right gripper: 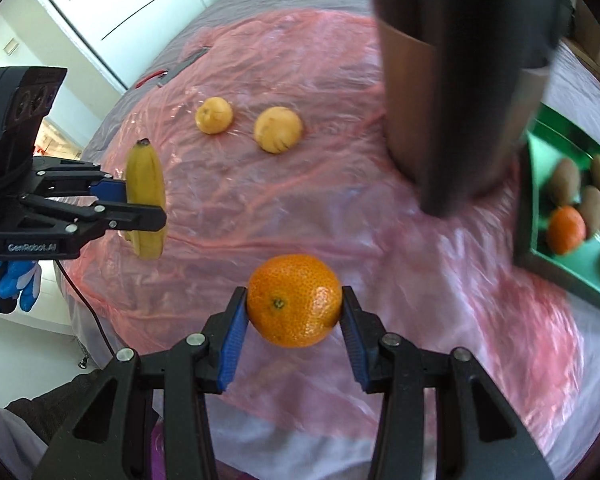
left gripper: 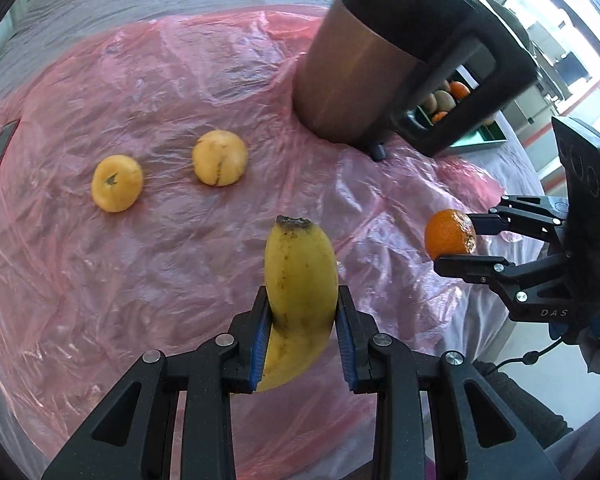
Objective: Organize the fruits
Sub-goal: 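Lift and carry the banana and mandarin over to the green tray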
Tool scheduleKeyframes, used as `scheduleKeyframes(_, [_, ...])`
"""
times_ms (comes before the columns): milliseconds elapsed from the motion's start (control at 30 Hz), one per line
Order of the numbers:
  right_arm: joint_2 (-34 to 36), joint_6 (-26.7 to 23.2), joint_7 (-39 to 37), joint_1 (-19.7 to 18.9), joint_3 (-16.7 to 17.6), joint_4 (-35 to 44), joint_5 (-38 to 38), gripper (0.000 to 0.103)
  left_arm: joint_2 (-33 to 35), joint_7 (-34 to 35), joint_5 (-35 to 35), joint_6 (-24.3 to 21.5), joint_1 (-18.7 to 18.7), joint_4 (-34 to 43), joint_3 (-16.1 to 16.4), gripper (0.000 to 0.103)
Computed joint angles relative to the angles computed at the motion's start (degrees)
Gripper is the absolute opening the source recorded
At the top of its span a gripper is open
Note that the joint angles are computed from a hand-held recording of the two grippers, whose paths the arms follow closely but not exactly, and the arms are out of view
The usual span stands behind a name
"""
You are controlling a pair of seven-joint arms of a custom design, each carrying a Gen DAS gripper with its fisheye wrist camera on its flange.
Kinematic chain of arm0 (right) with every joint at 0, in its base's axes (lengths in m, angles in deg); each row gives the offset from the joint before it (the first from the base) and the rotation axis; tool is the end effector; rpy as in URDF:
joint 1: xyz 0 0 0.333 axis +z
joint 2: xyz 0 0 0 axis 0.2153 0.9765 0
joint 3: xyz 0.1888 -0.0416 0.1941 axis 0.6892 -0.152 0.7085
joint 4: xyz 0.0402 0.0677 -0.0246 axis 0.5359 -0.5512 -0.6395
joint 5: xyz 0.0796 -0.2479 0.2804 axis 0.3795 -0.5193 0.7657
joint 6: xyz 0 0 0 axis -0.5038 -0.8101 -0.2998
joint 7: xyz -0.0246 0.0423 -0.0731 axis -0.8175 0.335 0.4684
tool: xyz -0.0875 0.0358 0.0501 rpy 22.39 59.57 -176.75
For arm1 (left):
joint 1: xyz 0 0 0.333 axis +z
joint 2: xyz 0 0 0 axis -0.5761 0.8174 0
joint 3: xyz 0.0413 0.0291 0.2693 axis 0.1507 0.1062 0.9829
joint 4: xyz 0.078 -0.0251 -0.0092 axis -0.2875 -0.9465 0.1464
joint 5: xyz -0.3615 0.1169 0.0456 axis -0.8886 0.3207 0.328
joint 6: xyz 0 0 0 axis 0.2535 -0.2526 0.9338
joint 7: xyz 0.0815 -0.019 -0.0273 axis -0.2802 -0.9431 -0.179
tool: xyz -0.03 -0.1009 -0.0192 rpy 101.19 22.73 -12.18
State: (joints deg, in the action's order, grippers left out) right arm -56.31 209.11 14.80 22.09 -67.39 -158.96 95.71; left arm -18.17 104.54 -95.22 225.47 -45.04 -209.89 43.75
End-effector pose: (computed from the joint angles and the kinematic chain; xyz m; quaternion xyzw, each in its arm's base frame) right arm 0.4883 0.0776 0.4128 -0.8669 0.4520 0.0421 0.2058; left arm 0.4869 -0.1635 0.3894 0.6137 -0.7649 0.1956 0.0084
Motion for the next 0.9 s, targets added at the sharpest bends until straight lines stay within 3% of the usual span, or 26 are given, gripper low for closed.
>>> scheduleKeyframes(200, [-0.9, -0.3, 2.8, -3.7, -2.4, 0.6, -2.7, 0.0, 5.0, 3.9, -2.8, -3.0, -3.6, 7.5, -2.8, 0.026])
scheduleKeyframes(533, [3.2, 2.2, 4.9, -10.5, -5.7, 6.9, -5.1, 0.0, 20.2, 5.1, -2.5, -4.6, -6.7, 27.5, -7.9, 0.026])
scheduleKeyframes(733, [8.7, 4.1, 3.5, -14.2, -6.8, 12.5, -3.2, 0.0, 33.0, -3.6, 2.8, -3.6, -9.3, 44.1, -8.8, 0.026])
scheduleKeyframes(900, [14.2, 6.0, 2.0, -16.9, -6.3, 17.6, -0.4, 0.0, 45.2, -15.8, 9.5, -3.9, -13.1, 61.6, -6.9, 0.026])
